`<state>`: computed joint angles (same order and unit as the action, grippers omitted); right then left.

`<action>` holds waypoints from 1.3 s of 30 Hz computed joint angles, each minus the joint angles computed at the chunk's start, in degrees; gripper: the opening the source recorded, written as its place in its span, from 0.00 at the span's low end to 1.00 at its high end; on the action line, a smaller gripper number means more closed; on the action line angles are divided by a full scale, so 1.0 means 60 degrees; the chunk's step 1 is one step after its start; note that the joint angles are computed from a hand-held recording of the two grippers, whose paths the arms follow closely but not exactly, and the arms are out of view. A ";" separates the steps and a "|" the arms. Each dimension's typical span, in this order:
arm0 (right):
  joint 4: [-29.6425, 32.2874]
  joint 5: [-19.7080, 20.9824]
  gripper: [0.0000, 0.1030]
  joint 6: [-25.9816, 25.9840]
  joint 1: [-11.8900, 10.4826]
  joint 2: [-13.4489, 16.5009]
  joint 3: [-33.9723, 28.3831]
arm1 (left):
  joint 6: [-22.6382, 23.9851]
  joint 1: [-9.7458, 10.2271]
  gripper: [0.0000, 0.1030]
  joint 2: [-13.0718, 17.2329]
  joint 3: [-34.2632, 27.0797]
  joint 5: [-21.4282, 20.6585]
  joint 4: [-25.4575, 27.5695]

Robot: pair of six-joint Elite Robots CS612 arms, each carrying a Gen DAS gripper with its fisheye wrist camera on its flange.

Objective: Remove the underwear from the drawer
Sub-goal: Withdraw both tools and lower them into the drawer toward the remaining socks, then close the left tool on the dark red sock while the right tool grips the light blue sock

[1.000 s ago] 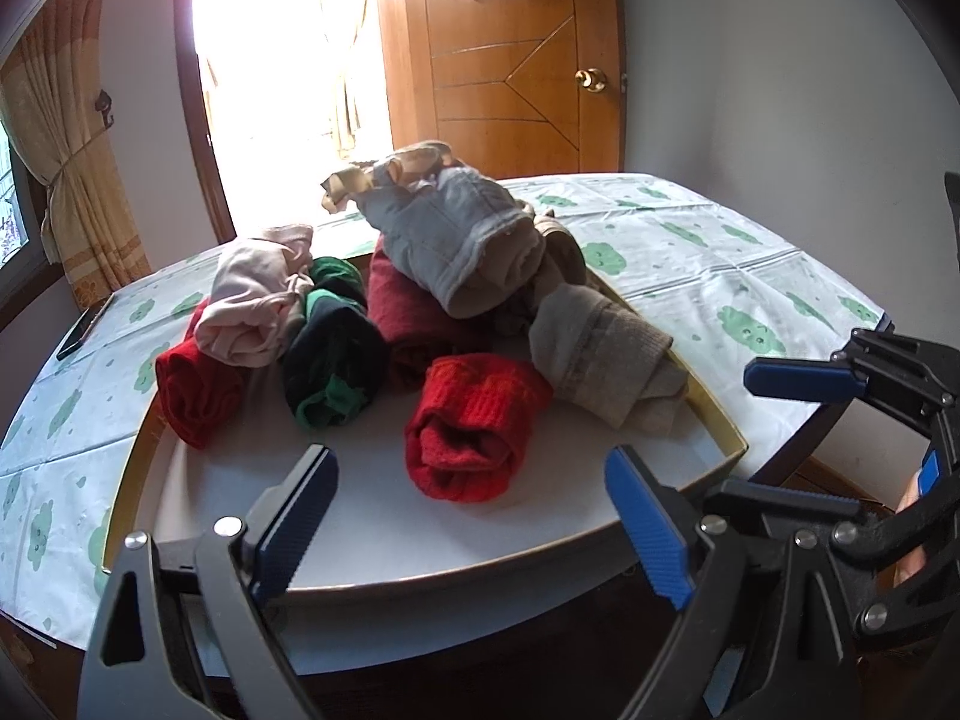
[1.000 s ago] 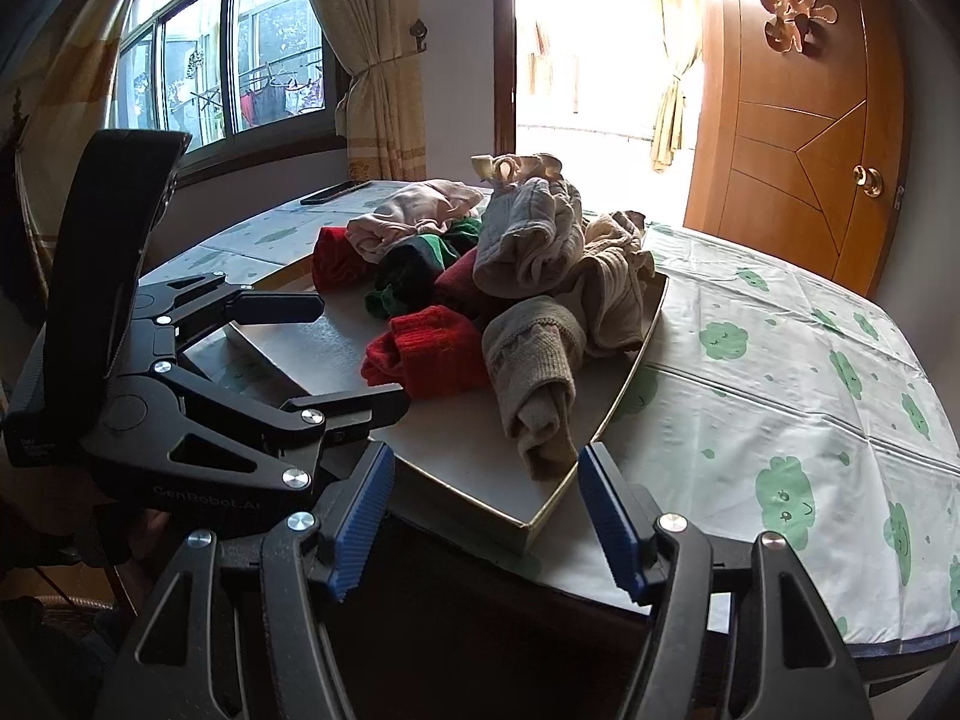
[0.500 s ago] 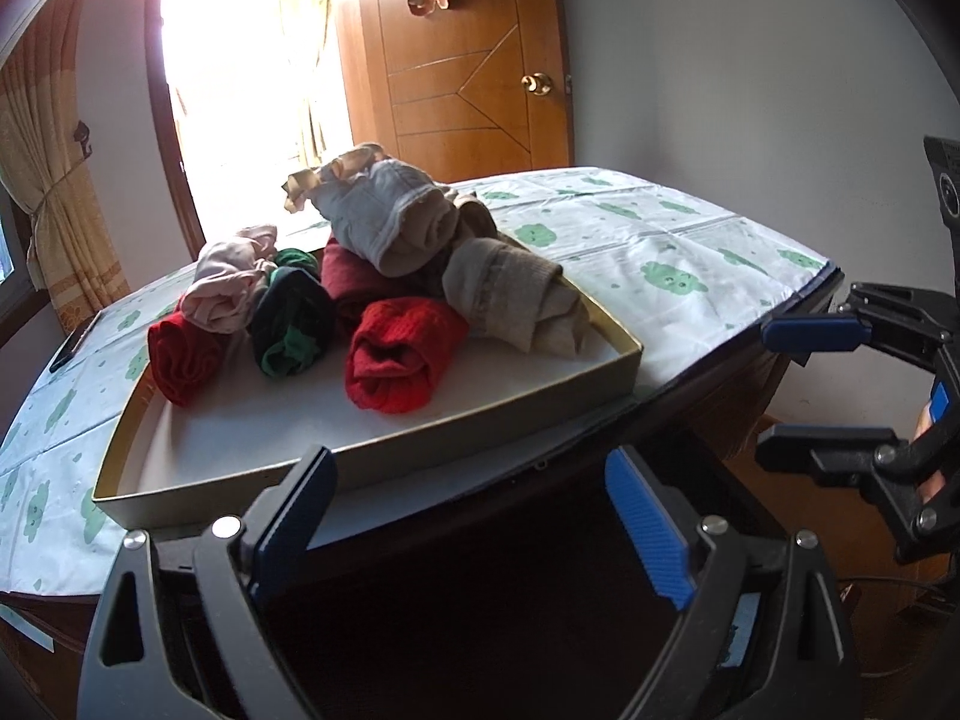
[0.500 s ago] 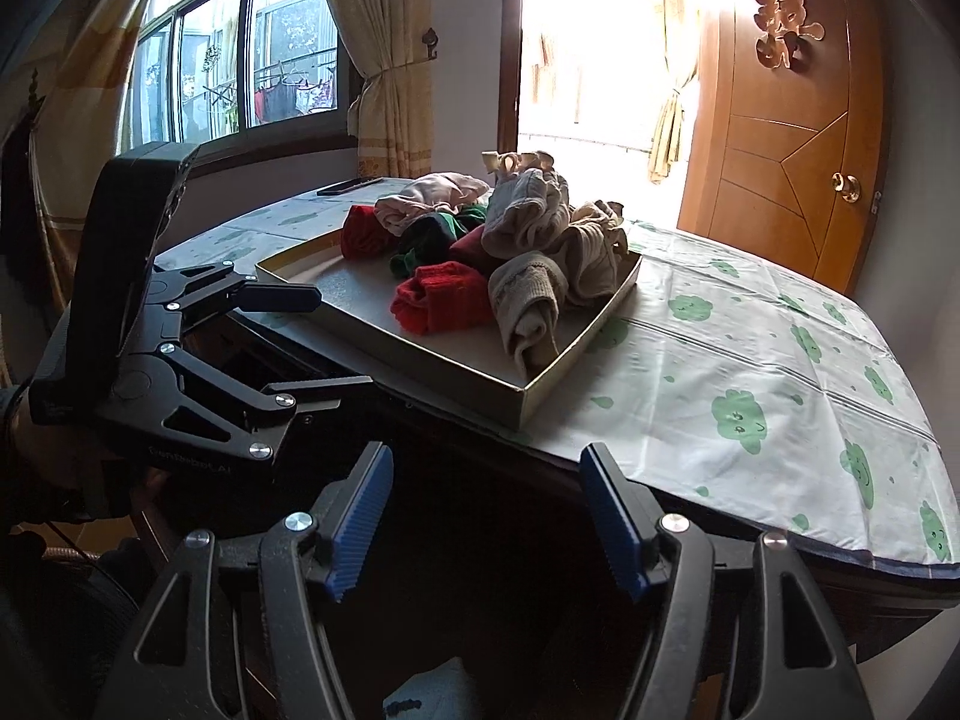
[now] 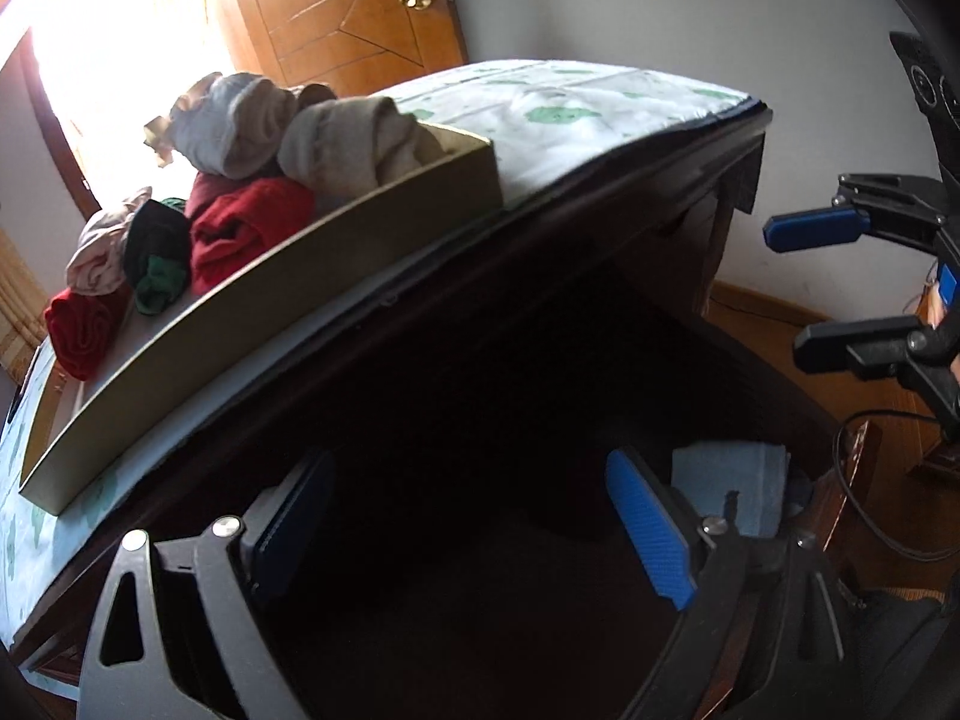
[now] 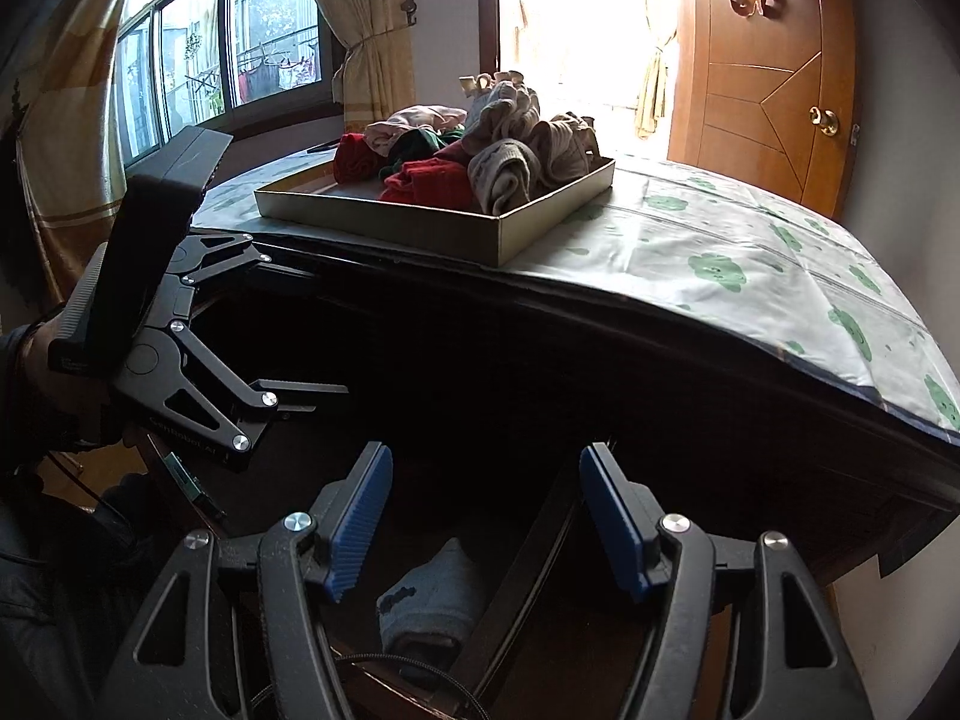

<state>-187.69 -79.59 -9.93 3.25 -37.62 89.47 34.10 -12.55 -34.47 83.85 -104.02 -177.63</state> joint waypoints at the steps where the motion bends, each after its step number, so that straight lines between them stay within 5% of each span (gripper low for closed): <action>1: -0.0045 0.0033 0.65 0.0096 -0.0021 0.0006 0.0060 | 0.0242 -0.0044 0.90 -0.0008 0.0019 0.0060 0.0165; 6: -0.0242 0.0201 0.65 0.0547 -0.0145 0.0078 0.0234 | 0.1398 -0.0242 0.90 -0.0031 -0.0097 0.0191 0.1412; 13: -0.0508 0.0340 0.65 0.0701 -0.0248 0.0094 0.0439 | 0.2030 -0.0489 0.87 0.0121 -0.0409 0.0647 0.2303; 27: -0.0364 0.0546 0.65 0.0231 -0.0229 0.0121 0.0507 | 0.1903 -0.0719 0.53 0.0572 -0.1252 0.1135 0.3970; 30: -0.0203 0.0574 0.65 -0.0042 -0.0190 0.0127 0.0476 | 0.2014 -0.0723 0.27 0.0629 -0.1452 0.1069 0.4538; 39: 0.0600 0.0411 0.65 -0.0685 -0.0066 0.0060 0.0264 | 0.1684 -0.0409 0.21 0.0408 -0.1161 0.0445 0.3974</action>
<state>-184.09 -77.12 -14.04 2.86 -37.26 91.05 44.20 -15.01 -32.02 76.88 -101.35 -153.79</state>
